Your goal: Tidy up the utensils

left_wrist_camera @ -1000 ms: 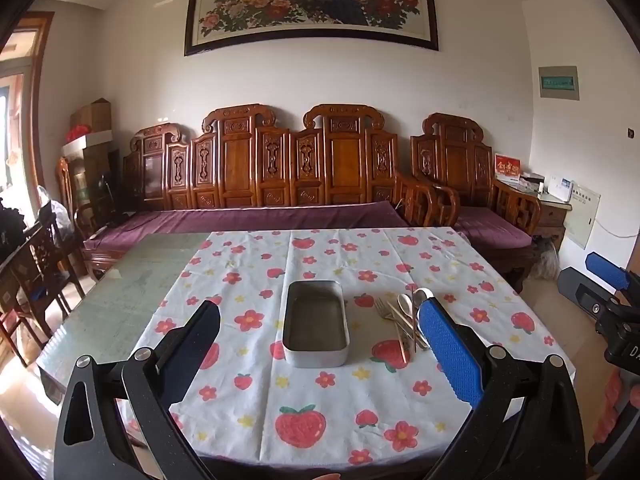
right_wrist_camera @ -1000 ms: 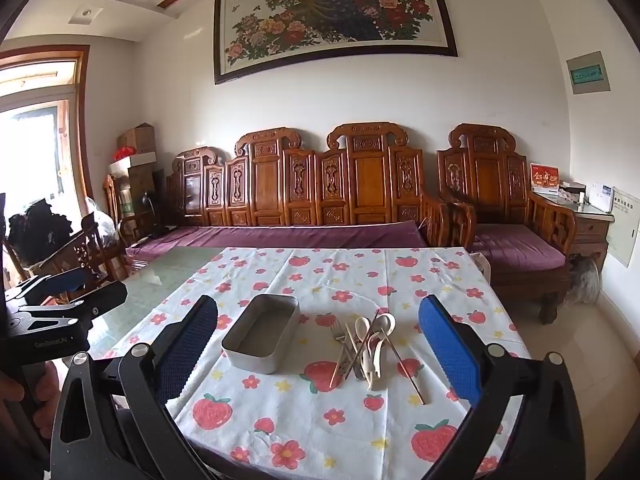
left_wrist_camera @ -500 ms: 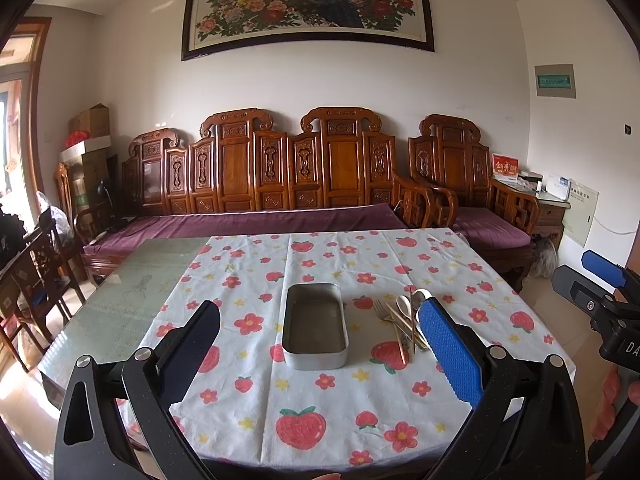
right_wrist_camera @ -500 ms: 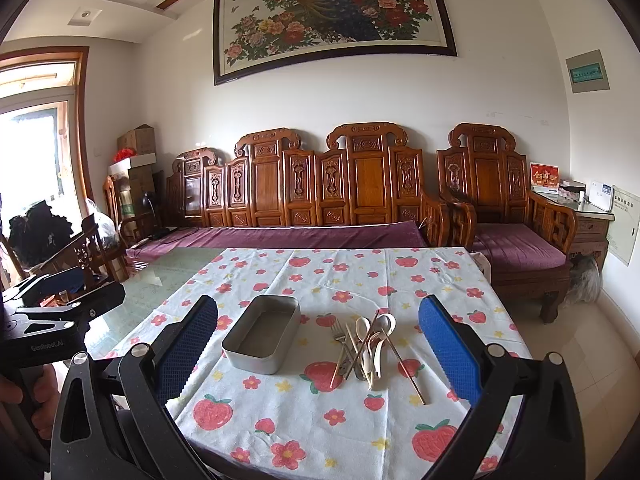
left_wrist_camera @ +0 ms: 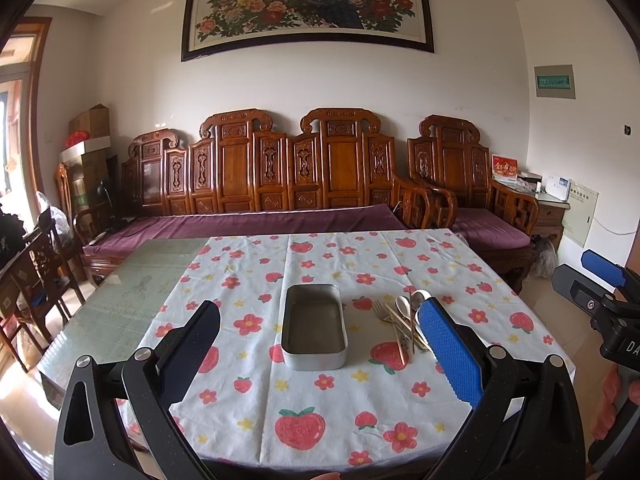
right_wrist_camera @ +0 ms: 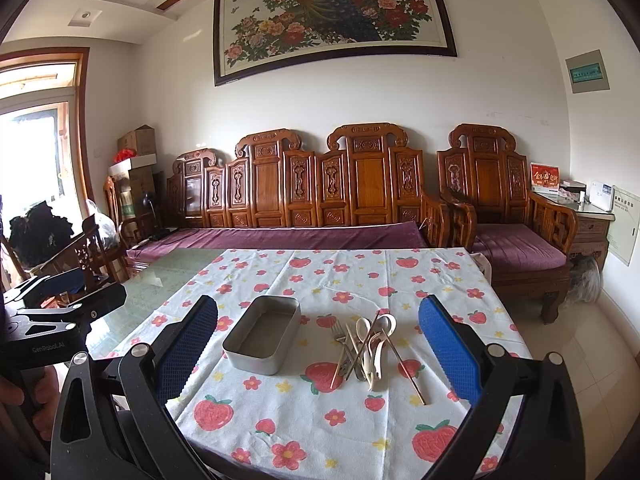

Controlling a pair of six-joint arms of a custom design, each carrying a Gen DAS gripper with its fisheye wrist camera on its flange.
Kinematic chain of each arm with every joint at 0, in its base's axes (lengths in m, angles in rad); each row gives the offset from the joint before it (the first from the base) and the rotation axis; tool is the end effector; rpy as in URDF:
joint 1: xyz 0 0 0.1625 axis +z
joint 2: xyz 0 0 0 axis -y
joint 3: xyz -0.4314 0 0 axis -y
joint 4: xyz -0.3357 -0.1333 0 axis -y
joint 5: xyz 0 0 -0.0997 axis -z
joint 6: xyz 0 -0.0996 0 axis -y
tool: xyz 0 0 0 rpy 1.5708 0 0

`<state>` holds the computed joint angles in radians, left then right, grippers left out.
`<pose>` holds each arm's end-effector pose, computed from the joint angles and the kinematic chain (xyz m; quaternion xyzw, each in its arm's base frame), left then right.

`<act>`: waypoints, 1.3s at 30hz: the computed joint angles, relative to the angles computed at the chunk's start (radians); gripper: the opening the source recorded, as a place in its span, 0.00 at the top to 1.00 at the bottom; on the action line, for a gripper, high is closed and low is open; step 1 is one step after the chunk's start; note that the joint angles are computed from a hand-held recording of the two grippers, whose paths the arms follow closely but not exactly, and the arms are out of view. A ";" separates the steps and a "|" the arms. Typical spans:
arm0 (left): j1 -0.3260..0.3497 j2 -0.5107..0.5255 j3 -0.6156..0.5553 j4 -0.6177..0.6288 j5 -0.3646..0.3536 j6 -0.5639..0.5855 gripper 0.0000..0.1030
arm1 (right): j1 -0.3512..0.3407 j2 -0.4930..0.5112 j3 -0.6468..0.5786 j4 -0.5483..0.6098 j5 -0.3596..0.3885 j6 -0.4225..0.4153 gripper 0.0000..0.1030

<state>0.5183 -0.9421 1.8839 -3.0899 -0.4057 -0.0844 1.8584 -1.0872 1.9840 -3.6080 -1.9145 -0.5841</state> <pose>-0.3718 -0.4708 0.2614 0.2339 0.7814 -0.4842 0.3165 0.2479 -0.4866 0.3336 0.2665 -0.7908 0.5048 0.2209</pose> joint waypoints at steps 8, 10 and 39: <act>-0.003 0.009 -0.007 -0.010 0.009 0.014 0.06 | 0.005 0.000 -0.001 -0.002 -0.003 -0.003 0.02; -0.003 0.008 -0.006 -0.011 0.006 0.014 0.06 | 0.009 0.005 0.000 -0.008 -0.007 -0.001 0.02; -0.002 0.013 -0.017 -0.025 -0.001 0.033 0.06 | 0.015 0.009 -0.010 -0.003 -0.010 0.003 0.02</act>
<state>0.5163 -0.9290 1.8668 -3.1150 -0.4071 -0.0514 1.8737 -1.0779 1.9744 -3.6106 -1.9248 -0.5808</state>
